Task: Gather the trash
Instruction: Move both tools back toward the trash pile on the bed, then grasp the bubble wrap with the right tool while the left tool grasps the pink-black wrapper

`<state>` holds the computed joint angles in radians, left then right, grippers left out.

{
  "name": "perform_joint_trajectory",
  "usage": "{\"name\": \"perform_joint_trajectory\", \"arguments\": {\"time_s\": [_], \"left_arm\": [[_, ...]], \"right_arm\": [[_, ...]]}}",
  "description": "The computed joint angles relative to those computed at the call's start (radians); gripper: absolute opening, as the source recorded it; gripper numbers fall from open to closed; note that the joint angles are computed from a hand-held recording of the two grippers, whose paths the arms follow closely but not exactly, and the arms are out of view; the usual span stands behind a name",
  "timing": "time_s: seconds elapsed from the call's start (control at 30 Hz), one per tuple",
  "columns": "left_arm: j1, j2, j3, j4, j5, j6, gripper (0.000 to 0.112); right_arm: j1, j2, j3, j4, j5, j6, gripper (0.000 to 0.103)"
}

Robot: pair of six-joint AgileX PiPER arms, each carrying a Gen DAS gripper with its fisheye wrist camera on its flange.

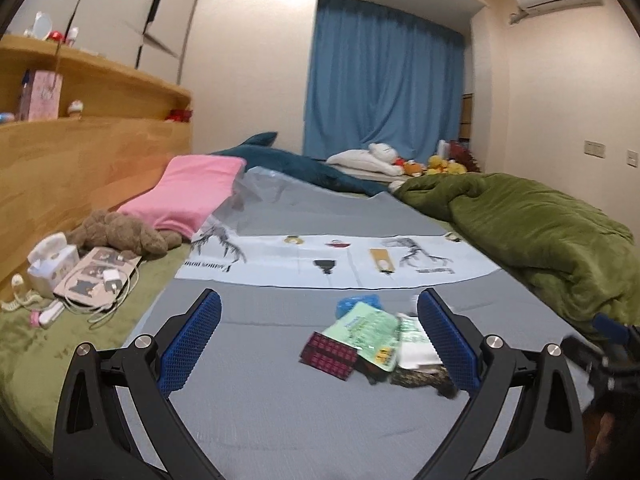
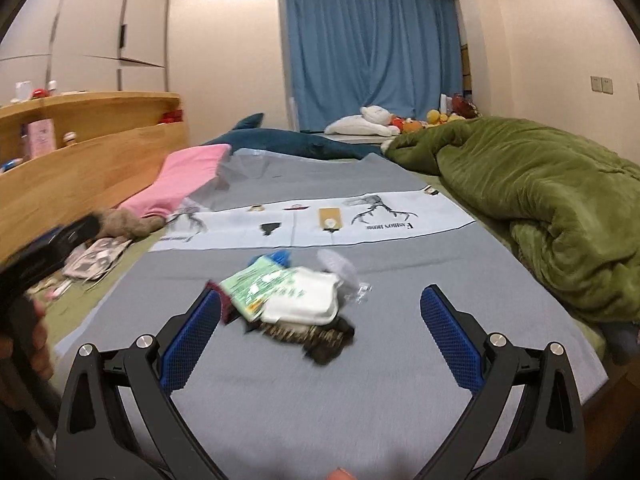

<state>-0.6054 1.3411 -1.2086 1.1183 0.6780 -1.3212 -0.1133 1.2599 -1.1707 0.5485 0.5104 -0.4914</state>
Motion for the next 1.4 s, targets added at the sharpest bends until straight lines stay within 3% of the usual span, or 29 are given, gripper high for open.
{"name": "perform_joint_trajectory", "arguments": {"time_s": [0.17, 0.27, 0.4, 0.47, 0.7, 0.77, 0.83, 0.87, 0.9, 1.0, 1.03, 1.2, 1.4], "left_arm": [[0.092, 0.091, -0.01, -0.005, -0.041, -0.044, 0.095], [0.121, 0.138, -0.033, -0.016, -0.047, -0.016, 0.095], [0.14, 0.181, -0.062, -0.037, -0.061, 0.036, 0.095], [0.154, 0.198, -0.079, -0.075, -0.079, 0.073, 0.095], [0.176, 0.244, -0.118, -0.149, -0.085, 0.121, 0.095], [0.177, 0.251, -0.121, -0.151, -0.079, 0.122, 0.095], [0.175, 0.259, -0.126, -0.145, -0.07, 0.119, 0.095], [0.175, 0.26, -0.126, -0.145, -0.07, 0.118, 0.095], [0.176, 0.262, -0.126, -0.145, -0.069, 0.116, 0.095], [0.175, 0.263, -0.124, -0.137, -0.068, 0.108, 0.095], [0.173, 0.264, -0.122, -0.129, -0.066, 0.101, 0.095], [0.166, 0.273, -0.106, -0.079, -0.081, 0.06, 0.095], [0.168, 0.315, -0.074, -0.005, -0.193, -0.018, 0.095]], "right_arm": [[0.031, 0.264, -0.168, -0.043, -0.129, 0.049, 0.098], [0.036, 0.435, -0.329, -0.032, -0.096, 0.059, 0.096], [0.067, 0.627, -0.52, -0.169, -0.076, 0.186, 0.086], [0.073, 0.736, -0.652, -0.218, -0.009, 0.226, 0.079], [0.074, 0.913, -0.853, -0.239, 0.09, 0.245, 0.066], [0.074, 0.933, -0.871, -0.222, 0.107, 0.231, 0.059], [0.078, 0.949, -0.878, -0.206, 0.116, 0.2, 0.043], [0.079, 0.953, -0.878, -0.201, 0.119, 0.186, 0.027], [0.079, 0.947, -0.861, -0.186, 0.108, 0.165, 0.019], [0.084, 0.903, -0.774, -0.169, 0.022, 0.132, 0.013], [0.093, 0.878, -0.723, -0.207, -0.041, 0.159, 0.013], [0.08, 0.787, -0.59, -0.299, -0.162, 0.29, 0.012], [-0.005, 0.582, -0.342, 0.073, -0.197, -0.024, 0.012]]}}
